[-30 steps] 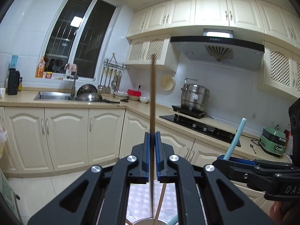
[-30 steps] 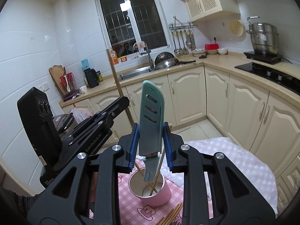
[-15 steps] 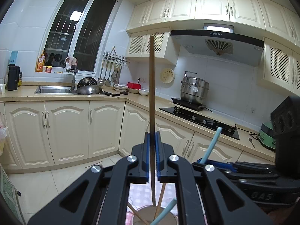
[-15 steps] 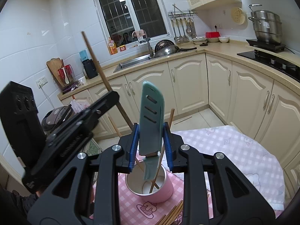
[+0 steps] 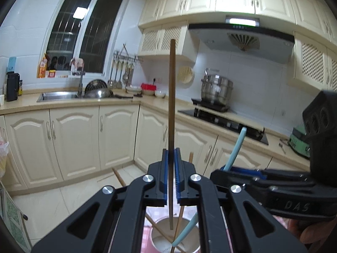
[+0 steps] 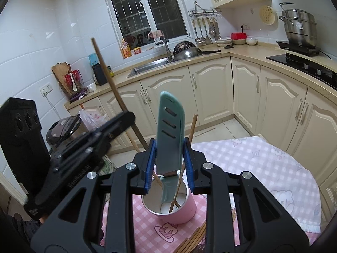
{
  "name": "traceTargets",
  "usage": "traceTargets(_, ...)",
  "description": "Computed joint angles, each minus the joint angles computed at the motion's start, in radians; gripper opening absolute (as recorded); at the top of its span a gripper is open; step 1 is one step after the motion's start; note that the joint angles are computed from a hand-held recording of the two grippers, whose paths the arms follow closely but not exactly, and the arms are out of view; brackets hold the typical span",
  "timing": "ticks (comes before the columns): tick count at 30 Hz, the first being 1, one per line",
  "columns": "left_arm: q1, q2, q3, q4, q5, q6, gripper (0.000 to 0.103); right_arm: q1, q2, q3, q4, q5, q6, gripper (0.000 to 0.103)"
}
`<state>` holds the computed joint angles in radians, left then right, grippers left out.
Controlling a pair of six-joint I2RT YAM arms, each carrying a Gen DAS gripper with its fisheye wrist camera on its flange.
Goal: Organize utensils
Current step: 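Lift the knife and chopstick and release both into the pink cup, then move both open tools back down to the remaining chopsticks and fork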
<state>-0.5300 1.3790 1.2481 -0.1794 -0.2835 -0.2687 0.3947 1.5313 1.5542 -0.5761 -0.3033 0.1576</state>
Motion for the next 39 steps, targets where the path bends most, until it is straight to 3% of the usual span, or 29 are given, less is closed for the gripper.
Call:
traceTargets(1,0.000,0.010,0.008,-0.014,0.002,0.000,0.018,-0.003,0.010,0.008,-0.012,-0.007,0.002,0.027)
traceTargets(3,-0.005,0.017,0.009,-0.030,-0.023,-0.006,0.041,-0.008,0.010,0.000,-0.010,0.002,0.018,0.045)
traceTargets(4,-0.005,0.010,-0.002,-0.024,-0.033,-0.014,0.049,-0.019,0.004,-0.014,0.001,0.000,0.030,0.057)
traceTargets(7,0.008,-0.010,-0.018,-0.025,-0.028,-0.028,0.069,-0.048,-0.006,-0.038,0.013,-0.026,0.059,0.070)
traceTargets(9,0.004,-0.021,-0.027,-0.019,-0.045,-0.017,0.072,-0.062,-0.014,-0.053,0.019,-0.037,0.077,0.073)
traceTargets(11,-0.001,-0.029,-0.030,-0.021,-0.055,-0.008,0.076,-0.072,-0.028,-0.071,0.031,-0.044,0.093,0.083)
traceTargets(15,-0.014,-0.065,-0.048,-0.026,-0.086,-0.003,0.091,-0.098,-0.069,-0.115,0.050,-0.050,0.119,0.092)
traceTargets(25,-0.056,-0.139,-0.060,-0.156,-0.143,-0.026,0.094,-0.215,-0.163,-0.186,-0.026,-0.066,0.123,0.094)
traceTargets(39,-0.173,-0.187,-0.151,-0.307,-0.186,-0.068,0.094,-0.272,-0.291,-0.345,-0.164,-0.004,0.048,0.094)
